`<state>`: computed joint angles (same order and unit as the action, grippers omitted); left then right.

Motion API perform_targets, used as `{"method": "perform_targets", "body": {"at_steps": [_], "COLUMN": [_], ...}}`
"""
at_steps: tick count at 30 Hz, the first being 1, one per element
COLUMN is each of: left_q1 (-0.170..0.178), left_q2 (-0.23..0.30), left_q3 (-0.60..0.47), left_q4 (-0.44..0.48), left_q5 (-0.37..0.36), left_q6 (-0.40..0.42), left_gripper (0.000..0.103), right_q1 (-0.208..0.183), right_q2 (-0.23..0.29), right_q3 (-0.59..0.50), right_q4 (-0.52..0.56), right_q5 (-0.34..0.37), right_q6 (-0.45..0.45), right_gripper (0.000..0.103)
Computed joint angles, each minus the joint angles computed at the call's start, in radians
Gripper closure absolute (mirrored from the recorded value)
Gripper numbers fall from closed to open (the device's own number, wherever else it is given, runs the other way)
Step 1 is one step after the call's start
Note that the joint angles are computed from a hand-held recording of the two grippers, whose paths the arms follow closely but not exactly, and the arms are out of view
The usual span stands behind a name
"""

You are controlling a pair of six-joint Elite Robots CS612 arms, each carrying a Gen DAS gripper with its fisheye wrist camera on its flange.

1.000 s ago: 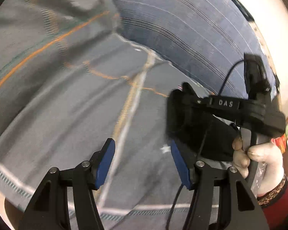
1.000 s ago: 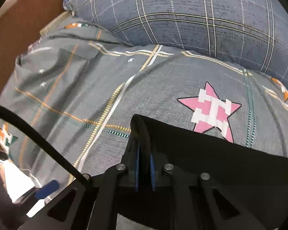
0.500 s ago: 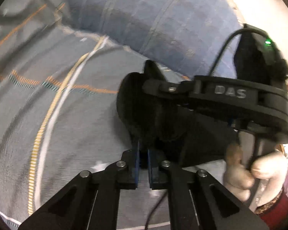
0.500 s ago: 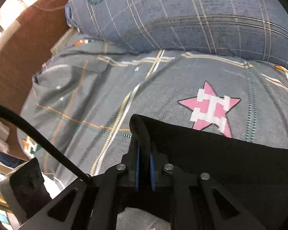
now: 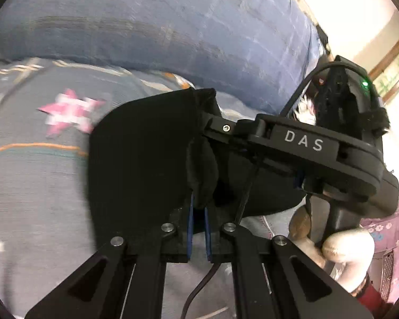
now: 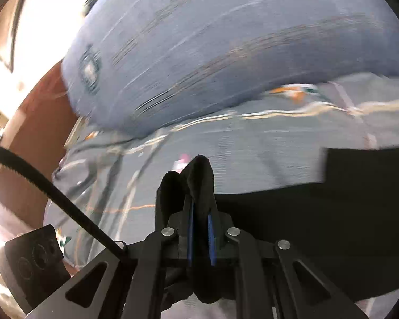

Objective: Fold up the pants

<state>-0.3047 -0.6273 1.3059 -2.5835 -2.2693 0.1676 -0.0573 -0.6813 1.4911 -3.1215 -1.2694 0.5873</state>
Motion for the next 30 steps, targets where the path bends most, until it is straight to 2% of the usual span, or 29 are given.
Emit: {"method": "perform_targets", "body": {"at_steps": [2, 4, 5, 7, 8, 9, 10, 12, 13, 15, 19, 23, 25, 26, 28, 29, 30], "left_q1": [-0.025, -0.041, -0.040, -0.032, -0.021, -0.011, 0.003, 0.019, 0.027, 0.042, 0.053, 0.054, 0.057, 0.060, 0.067, 0.068, 0.070], "left_q2": [0.004, 0.006, 0.002, -0.004, -0.014, -0.023, -0.031, -0.036, -0.038, -0.033, -0.011, -0.017, -0.020, -0.024, -0.027, -0.025, -0.023], "left_q3": [0.002, -0.003, 0.001, -0.003, 0.007, 0.017, 0.027, 0.034, 0.037, 0.034, 0.002, 0.015, 0.022, 0.028, 0.036, 0.034, 0.033], "left_q4": [0.012, 0.041, 0.050, 0.074, 0.083, 0.083, 0.073, 0.050, 0.032, -0.003, -0.007, -0.011, -0.010, -0.009, -0.005, -0.001, 0.003], "left_q5": [0.045, 0.092, 0.088, 0.062, 0.040, 0.027, 0.011, 0.001, 0.003, 0.009, 0.033, 0.063, 0.068, 0.070, 0.072, 0.074, 0.074], "left_q6": [0.014, 0.016, 0.021, 0.048, 0.069, 0.077, 0.078, 0.060, 0.038, -0.010, -0.098, -0.099, -0.091, -0.086, -0.075, -0.076, -0.076], "left_gripper": [0.096, 0.095, 0.094, 0.081, 0.078, 0.070, 0.065, 0.064, 0.064, 0.064, 0.064, 0.064, 0.063, 0.063, 0.062, 0.061, 0.061], "right_q1": [-0.012, -0.025, -0.028, -0.036, -0.043, -0.051, -0.054, -0.054, -0.054, -0.056, -0.050, -0.043, -0.044, -0.045, -0.045, -0.048, -0.056], "right_q2": [-0.004, -0.002, -0.003, -0.013, -0.019, -0.029, -0.040, -0.058, -0.064, -0.062, -0.016, 0.049, 0.072, 0.077, 0.063, 0.057, 0.055], "right_q3": [0.026, 0.039, 0.044, 0.067, 0.087, 0.113, 0.132, 0.154, 0.161, 0.157, 0.087, -0.004, -0.027, -0.025, 0.009, 0.021, 0.034], "right_q4": [-0.013, 0.003, 0.021, 0.023, -0.009, -0.051, -0.076, -0.121, -0.145, -0.204, -0.249, -0.173, -0.108, -0.094, -0.079, -0.075, -0.086], "right_q5": [-0.021, -0.035, -0.047, -0.072, -0.071, -0.075, -0.094, -0.136, -0.132, -0.070, 0.131, 0.244, 0.250, 0.237, 0.141, 0.103, 0.091], "right_q6": [0.021, 0.034, 0.042, 0.069, 0.086, 0.104, 0.114, 0.119, 0.122, 0.135, 0.148, 0.198, 0.215, 0.219, 0.197, 0.186, 0.200], "right_gripper": [0.093, 0.089, 0.087, 0.080, 0.070, 0.055, 0.049, 0.047, 0.047, 0.047, 0.047, 0.047, 0.047, 0.052, 0.067, 0.086, 0.099]}}
